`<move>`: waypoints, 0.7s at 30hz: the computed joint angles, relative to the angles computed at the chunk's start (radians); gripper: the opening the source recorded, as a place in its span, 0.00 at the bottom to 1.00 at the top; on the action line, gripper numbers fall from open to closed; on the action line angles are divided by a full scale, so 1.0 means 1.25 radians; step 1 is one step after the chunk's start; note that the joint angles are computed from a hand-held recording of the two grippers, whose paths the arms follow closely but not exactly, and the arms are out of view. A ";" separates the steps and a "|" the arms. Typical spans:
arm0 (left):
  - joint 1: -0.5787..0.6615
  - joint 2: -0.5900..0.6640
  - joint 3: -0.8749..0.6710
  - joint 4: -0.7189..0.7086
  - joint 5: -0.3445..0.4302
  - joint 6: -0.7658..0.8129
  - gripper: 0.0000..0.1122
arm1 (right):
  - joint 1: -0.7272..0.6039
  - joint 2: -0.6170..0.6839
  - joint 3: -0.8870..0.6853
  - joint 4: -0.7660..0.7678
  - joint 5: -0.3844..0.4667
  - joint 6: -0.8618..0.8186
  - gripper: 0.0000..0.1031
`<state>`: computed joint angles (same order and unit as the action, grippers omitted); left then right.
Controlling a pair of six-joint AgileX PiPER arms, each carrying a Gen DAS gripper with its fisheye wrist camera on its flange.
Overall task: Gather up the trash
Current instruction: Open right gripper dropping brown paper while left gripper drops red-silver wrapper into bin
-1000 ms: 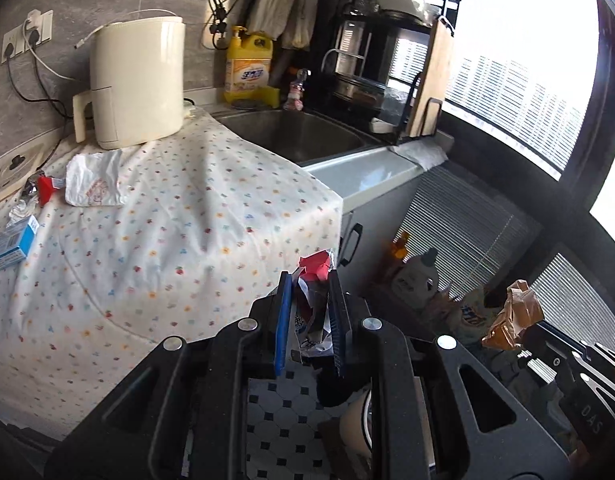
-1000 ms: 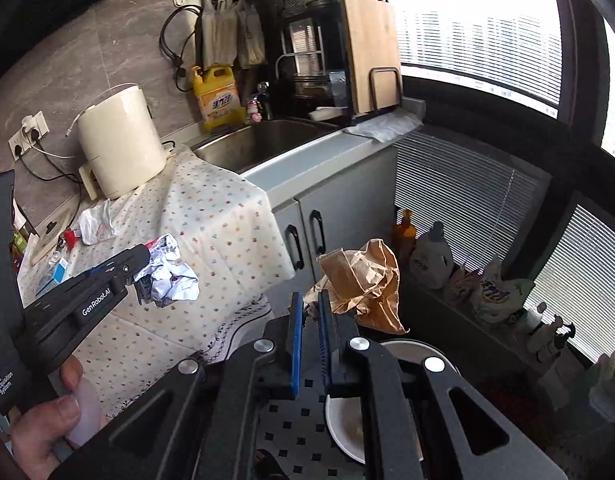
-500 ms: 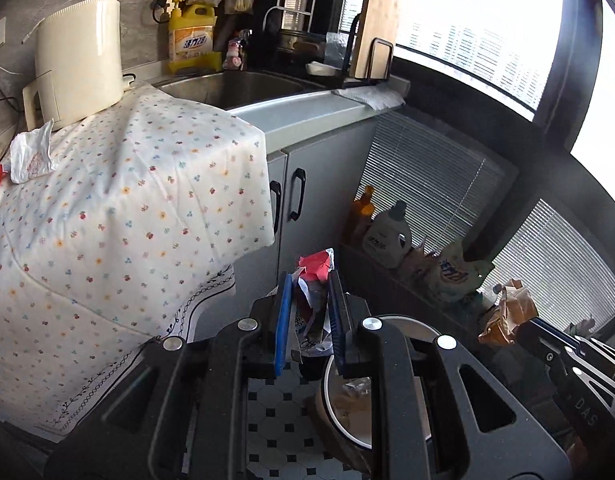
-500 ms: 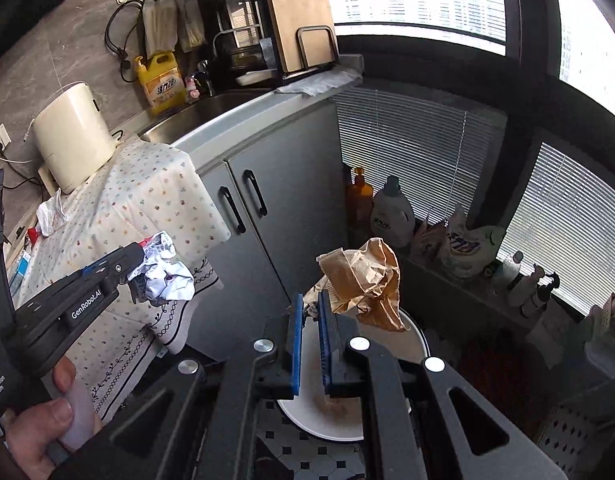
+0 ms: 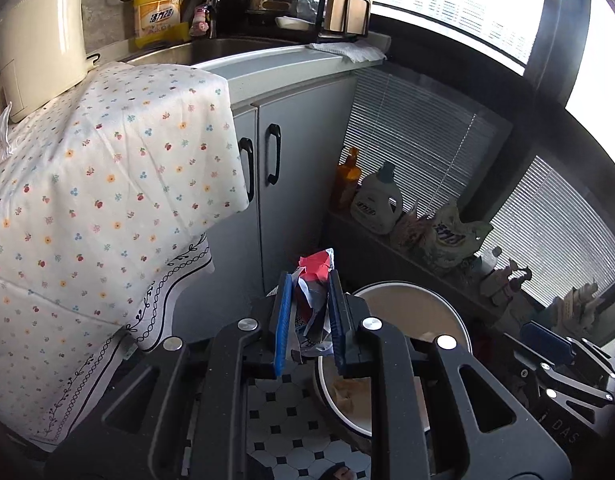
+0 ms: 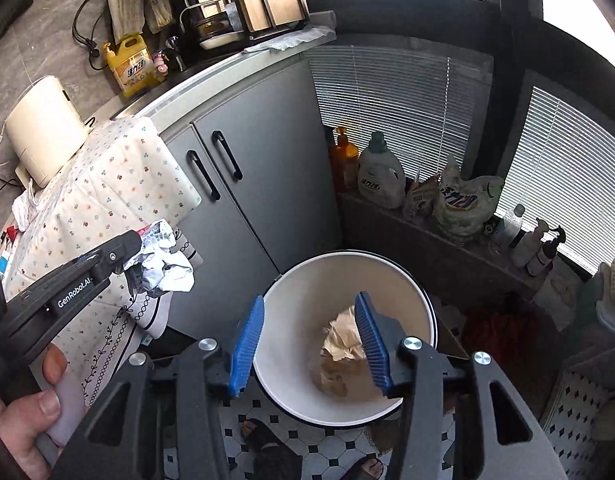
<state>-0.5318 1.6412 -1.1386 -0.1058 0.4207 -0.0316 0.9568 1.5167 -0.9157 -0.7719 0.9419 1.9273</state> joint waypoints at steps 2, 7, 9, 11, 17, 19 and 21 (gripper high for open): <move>-0.009 0.009 -0.002 -0.009 -0.001 0.005 0.16 | 0.001 -0.009 0.013 0.011 0.004 0.012 0.46; -0.044 0.032 -0.011 -0.028 0.000 0.014 0.16 | 0.033 -0.039 0.041 0.020 0.062 0.045 0.46; -0.059 0.039 -0.015 -0.036 0.002 0.020 0.16 | 0.050 -0.052 0.050 0.020 0.095 0.056 0.46; -0.077 0.042 -0.016 -0.043 0.003 0.024 0.16 | 0.062 -0.066 0.060 0.022 0.121 0.067 0.46; -0.121 0.065 -0.026 -0.133 0.013 0.084 0.17 | 0.095 -0.119 0.093 0.039 0.175 0.087 0.47; -0.131 0.063 -0.022 -0.152 0.007 0.088 0.34 | 0.102 -0.133 0.101 0.046 0.190 0.088 0.48; -0.137 0.052 -0.015 -0.167 -0.004 0.093 0.43 | 0.106 -0.145 0.104 0.048 0.202 0.087 0.51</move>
<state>-0.7029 1.7062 -1.1576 -0.3145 0.4156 0.0846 1.0887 1.3357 -0.7862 -0.7119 1.1947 2.0359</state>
